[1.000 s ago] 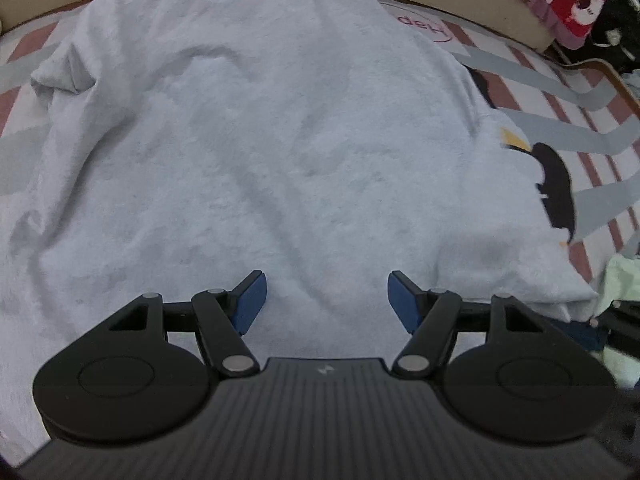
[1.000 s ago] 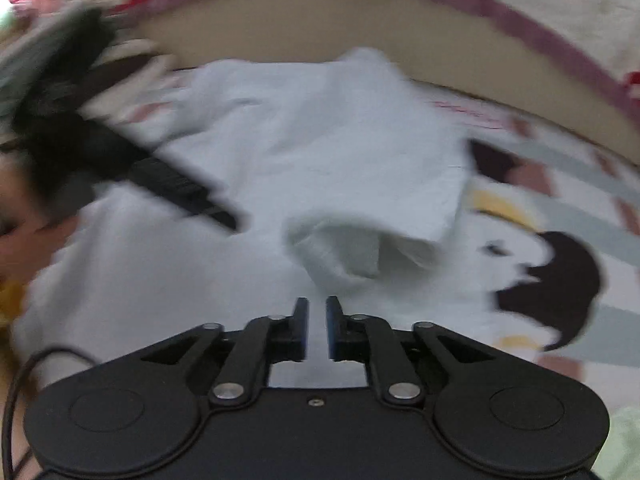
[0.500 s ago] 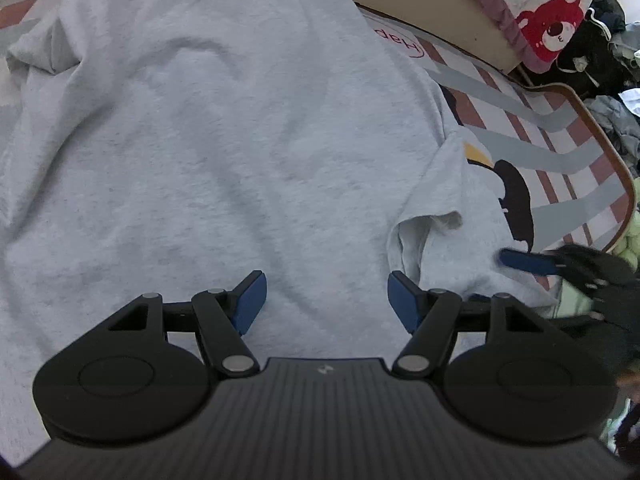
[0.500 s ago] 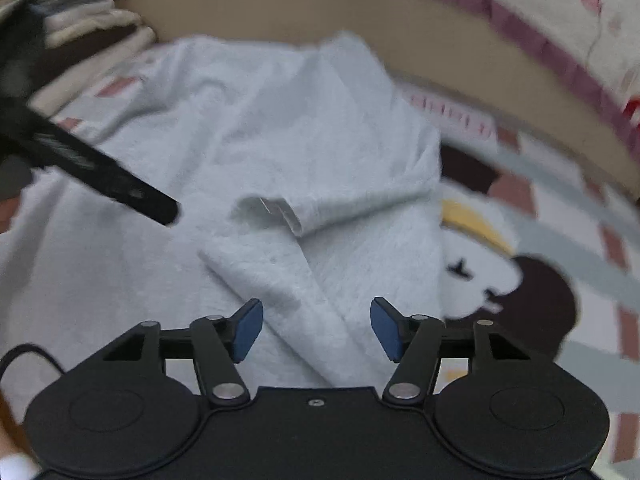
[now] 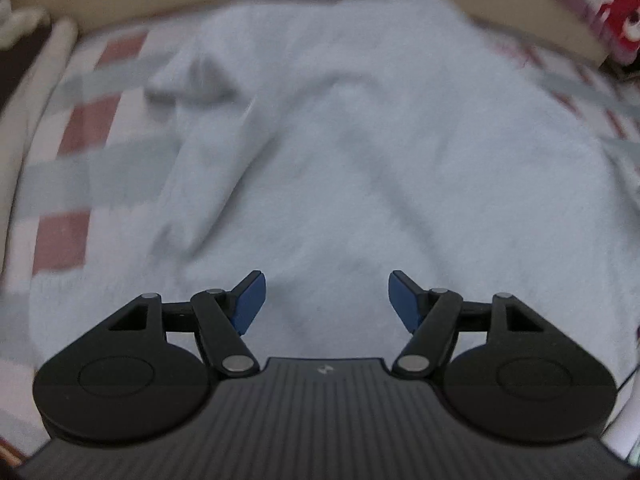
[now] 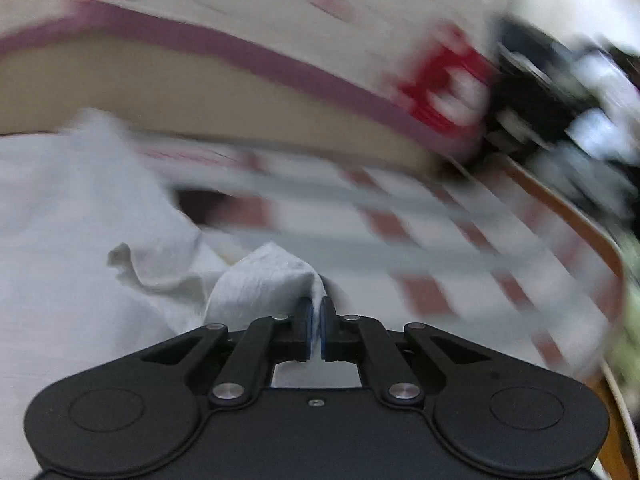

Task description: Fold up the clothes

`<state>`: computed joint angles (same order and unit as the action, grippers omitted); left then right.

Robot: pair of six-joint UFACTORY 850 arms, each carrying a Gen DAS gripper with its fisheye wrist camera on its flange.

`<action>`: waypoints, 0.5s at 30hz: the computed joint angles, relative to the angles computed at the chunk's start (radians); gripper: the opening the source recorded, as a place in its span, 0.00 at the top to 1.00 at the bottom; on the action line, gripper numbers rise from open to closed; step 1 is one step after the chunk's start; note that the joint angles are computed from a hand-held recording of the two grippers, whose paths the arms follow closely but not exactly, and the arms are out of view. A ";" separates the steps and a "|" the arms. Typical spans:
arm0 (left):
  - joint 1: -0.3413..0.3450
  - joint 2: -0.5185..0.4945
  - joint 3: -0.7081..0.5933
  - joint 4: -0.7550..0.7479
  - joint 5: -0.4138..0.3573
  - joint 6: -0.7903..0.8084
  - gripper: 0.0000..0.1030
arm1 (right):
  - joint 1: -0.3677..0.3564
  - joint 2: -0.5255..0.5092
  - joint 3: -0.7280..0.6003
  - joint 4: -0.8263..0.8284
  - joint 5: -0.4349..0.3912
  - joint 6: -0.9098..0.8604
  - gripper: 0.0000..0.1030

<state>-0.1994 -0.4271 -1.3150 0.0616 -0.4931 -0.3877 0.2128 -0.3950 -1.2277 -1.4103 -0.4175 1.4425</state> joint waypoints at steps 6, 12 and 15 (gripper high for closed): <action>0.014 0.020 0.003 0.244 -0.012 -0.215 0.34 | -0.058 -0.063 -0.028 0.178 0.028 -0.109 0.97; 0.114 0.109 0.045 0.315 -0.063 -0.323 0.31 | -0.081 -0.048 -0.014 0.115 0.092 -0.027 0.97; 0.186 0.136 0.083 0.187 -0.060 -0.317 0.31 | -0.091 -0.057 -0.021 0.134 0.115 -0.011 0.97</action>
